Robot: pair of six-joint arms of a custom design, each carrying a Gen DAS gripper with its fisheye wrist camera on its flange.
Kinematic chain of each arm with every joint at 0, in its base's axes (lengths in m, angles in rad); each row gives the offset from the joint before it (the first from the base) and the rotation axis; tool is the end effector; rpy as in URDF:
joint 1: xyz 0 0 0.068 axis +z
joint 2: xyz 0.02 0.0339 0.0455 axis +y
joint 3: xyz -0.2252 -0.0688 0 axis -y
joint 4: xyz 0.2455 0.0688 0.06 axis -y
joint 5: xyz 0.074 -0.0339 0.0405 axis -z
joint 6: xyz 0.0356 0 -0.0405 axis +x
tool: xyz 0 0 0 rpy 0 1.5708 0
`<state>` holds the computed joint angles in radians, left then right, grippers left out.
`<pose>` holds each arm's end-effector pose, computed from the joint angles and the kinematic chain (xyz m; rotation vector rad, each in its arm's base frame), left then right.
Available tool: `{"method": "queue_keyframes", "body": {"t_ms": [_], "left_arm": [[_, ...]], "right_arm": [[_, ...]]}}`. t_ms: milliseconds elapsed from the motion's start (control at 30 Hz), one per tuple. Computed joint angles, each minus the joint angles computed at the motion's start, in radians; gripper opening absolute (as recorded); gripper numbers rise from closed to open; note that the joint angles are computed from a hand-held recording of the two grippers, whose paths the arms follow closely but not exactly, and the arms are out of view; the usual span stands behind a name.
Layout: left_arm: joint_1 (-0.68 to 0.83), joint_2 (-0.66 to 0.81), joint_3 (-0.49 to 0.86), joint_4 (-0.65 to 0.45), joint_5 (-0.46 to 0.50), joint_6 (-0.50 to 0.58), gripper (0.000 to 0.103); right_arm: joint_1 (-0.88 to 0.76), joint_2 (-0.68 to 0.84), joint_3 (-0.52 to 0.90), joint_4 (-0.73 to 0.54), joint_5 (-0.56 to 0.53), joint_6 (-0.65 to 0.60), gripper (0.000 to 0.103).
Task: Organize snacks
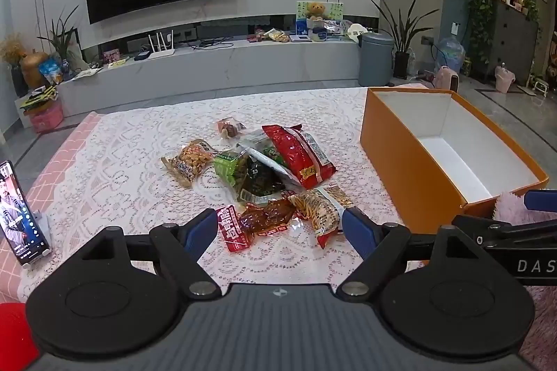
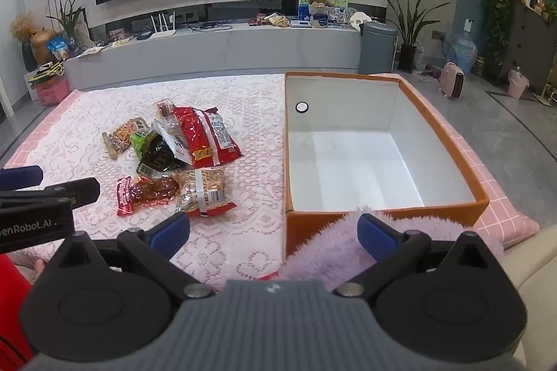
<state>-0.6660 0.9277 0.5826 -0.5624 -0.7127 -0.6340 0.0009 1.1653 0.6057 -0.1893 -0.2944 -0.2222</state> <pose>0.1704 -0.1043 0.1876 -0.2466 2.2026 0.1933 0.2502 0.0106 0.1674 -0.4013 2.2553 0.2269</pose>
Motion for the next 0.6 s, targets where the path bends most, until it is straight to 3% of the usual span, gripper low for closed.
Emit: {"method": "queue_keyframes", "body": {"t_ms": [600], "left_arm": [[0.046, -0.02, -0.023, 0.035, 0.072, 0.003, 0.088]], "right_arm": [[0.038, -0.015, 0.025, -0.058, 0.042, -0.014, 0.1]]}}
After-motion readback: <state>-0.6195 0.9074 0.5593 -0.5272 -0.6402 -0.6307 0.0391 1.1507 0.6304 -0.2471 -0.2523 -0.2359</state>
